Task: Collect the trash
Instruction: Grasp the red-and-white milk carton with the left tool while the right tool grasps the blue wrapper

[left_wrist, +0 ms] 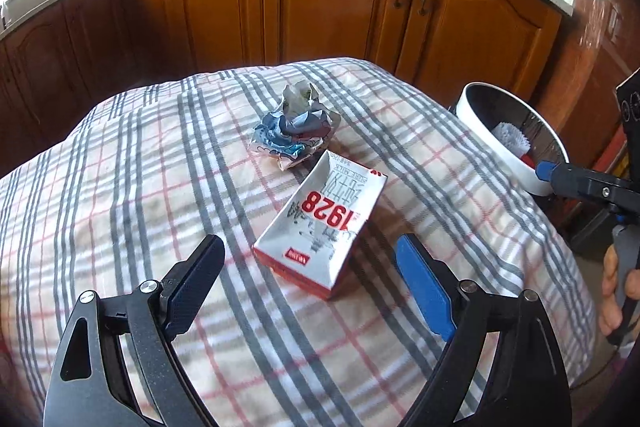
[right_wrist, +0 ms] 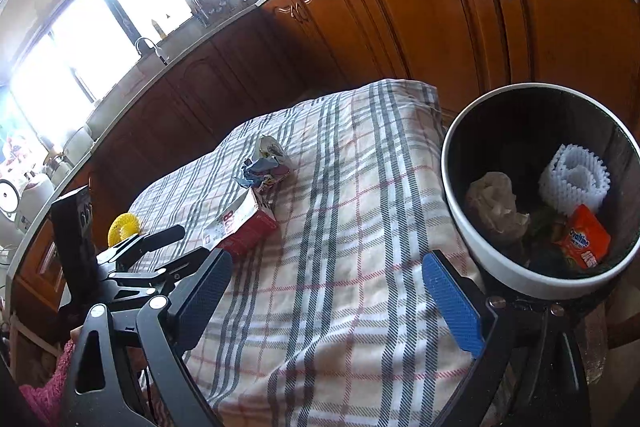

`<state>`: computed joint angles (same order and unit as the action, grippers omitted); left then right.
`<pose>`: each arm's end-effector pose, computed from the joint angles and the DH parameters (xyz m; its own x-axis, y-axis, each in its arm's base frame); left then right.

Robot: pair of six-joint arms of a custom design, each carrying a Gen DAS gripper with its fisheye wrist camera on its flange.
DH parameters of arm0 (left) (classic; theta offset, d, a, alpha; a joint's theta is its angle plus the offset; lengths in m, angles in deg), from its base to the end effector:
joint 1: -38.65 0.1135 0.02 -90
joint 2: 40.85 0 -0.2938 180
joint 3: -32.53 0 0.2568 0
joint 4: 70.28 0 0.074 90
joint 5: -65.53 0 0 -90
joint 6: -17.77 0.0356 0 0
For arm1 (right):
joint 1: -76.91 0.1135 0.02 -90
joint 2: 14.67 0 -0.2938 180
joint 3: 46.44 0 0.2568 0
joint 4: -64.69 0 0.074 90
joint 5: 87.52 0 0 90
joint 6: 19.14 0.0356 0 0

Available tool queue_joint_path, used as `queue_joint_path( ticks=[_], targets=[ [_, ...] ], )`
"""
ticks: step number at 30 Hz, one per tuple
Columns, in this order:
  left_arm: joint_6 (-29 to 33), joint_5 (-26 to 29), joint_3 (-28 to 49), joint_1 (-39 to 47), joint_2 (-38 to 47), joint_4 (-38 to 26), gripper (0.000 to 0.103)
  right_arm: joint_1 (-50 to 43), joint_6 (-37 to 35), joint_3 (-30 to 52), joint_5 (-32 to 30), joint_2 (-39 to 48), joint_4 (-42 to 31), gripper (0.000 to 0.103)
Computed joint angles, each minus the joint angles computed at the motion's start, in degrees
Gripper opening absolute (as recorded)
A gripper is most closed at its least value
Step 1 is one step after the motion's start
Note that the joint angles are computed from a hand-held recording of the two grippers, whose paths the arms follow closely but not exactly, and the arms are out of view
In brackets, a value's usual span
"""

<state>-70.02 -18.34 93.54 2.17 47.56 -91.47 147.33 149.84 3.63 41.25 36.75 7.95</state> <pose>0.2488 -0.1887 0.2070 -0.5776 0.4748 -0.6640 0.6707 0.7397 -0.0545 0.0704 0.1313 0.2507 -0.6665 0.4097 -0.6228 0.1600 0.8946 0.4172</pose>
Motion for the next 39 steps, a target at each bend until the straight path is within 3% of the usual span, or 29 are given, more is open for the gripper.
queue_joint_path(
  ticks=[4,5,6,9,15,17,19,27,28,30,31,34,35,36,39],
  targets=[
    [1.61,-0.85,1.38,-0.86,2.8,1.23,0.088,-6.59,-6.57,-0.42,-4.29,0.55,5.08,0.097],
    [2.16,-1.49,1.42,-1.27,3.24,1.47,0.077,-8.21,-8.27,-0.46,-5.2,0.86,6.34,0.097],
    [2.62,-1.7,1.88,-1.57,3.9,0.82,0.06,-9.21,-9.35,-0.24,-5.73,1.14,6.86,0.097],
    [2.26,-2.19,0.92,-1.6,3.88,1.23,0.053,-14.07,-14.47,-0.18,-9.19,3.08,11.23,0.097],
    [-3.1,-1.05,-4.97,3.43,-3.2,1.65,0.052,-22.6,-25.0,0.75,-16.89,11.54,21.83,0.093],
    [-4.99,-1.31,-6.54,5.65,-5.14,1.71,0.052,-24.37,-27.91,2.19,-18.47,15.43,24.11,0.081],
    [-7.29,-2.43,-7.45,7.43,-6.5,1.47,0.052,-26.64,-30.52,3.65,-21.11,19.48,26.76,0.076],
    [-11.84,-0.47,-8.13,10.75,-4.86,2.1,0.055,-32.56,-36.91,9.71,-27.02,32.32,32.36,0.074],
    [-12.45,-0.22,-7.69,10.94,-4.52,1.48,0.058,-33.09,-37.38,10.33,-27.66,33.61,32.37,0.07],
    [-13.31,-0.84,-7.58,10.74,-4.3,1.53,0.07,-33.98,-37.94,10.77,-29.2,35.11,32.59,0.049],
    [-13.48,-1.1,-7.74,10.54,-4.36,1.88,0.07,-34.15,-37.8,9.94,-30.3,34.72,33.73,0.037],
    [-13.2,-1.86,-7.74,9.45,-3.66,3.18,0.07,-32.44,-36.92,9.35,-26.82,32.21,31.58,0.013],
    [-12.86,-2.42,-7.61,8.81,-3.31,3.3,0.068,-31.6,-36.04,8.01,-26.09,29.98,31.41,0.013],
    [-12.52,-3.01,-7.44,8.14,-3.09,3.31,0.055,-31.25,-35.63,7.57,-25.84,28.82,31.22,0.013],
    [-11.86,-4.46,-7.28,6.41,-2.49,3.43,0.051,-27.88,-33.27,4.85,-22.57,22.97,28.85,0.013]
  ],
)
